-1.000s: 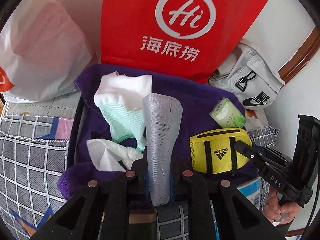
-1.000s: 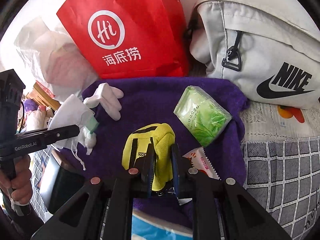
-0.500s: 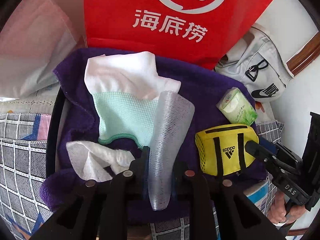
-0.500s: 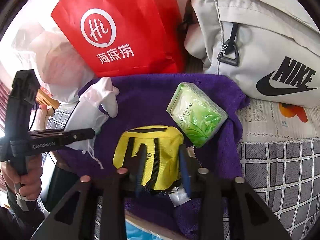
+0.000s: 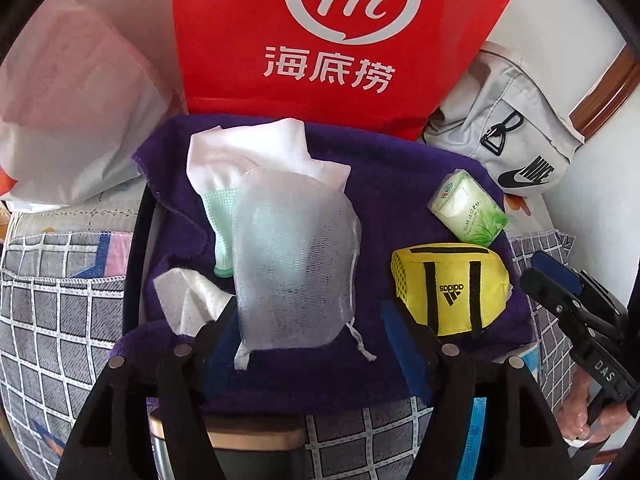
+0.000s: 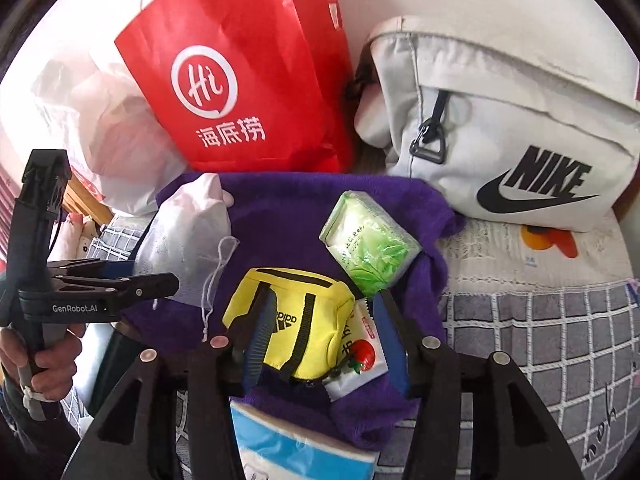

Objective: Organize soft objects
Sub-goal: 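Move the left tool to the white sponge while the right tool approaches the green snack packet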

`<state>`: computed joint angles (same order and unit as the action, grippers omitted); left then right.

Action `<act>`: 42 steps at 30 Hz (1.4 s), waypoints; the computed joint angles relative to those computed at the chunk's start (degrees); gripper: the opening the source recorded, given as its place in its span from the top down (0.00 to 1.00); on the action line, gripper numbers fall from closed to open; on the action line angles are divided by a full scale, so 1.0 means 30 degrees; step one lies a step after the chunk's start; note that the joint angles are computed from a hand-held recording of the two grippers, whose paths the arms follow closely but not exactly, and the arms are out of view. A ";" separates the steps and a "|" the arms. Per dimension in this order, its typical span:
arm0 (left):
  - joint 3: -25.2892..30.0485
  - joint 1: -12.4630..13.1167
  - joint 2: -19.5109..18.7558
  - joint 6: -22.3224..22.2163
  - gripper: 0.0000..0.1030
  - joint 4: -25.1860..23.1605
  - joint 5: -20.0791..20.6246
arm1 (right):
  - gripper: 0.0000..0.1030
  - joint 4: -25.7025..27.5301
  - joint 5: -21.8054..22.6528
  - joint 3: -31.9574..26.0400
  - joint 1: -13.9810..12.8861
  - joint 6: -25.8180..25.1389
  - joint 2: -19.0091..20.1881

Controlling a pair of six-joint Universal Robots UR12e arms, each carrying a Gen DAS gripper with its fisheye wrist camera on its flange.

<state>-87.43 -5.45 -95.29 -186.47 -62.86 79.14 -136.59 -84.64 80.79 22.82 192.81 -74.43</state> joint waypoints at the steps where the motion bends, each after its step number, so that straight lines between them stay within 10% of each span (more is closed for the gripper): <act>1: -0.0002 0.0023 0.0059 -0.0136 0.33 -0.0057 0.0016 | 0.51 -0.0127 -0.0046 0.0107 0.0022 0.0014 -0.0135; 42: -0.6671 0.1308 0.7541 -0.1427 0.33 0.0549 -0.0172 | 0.53 -0.2250 -0.1451 0.6604 0.3347 0.0862 -0.6002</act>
<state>-107.45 -1.52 -72.67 -190.76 -61.22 78.62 -143.34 -89.00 100.61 32.86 195.40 -92.43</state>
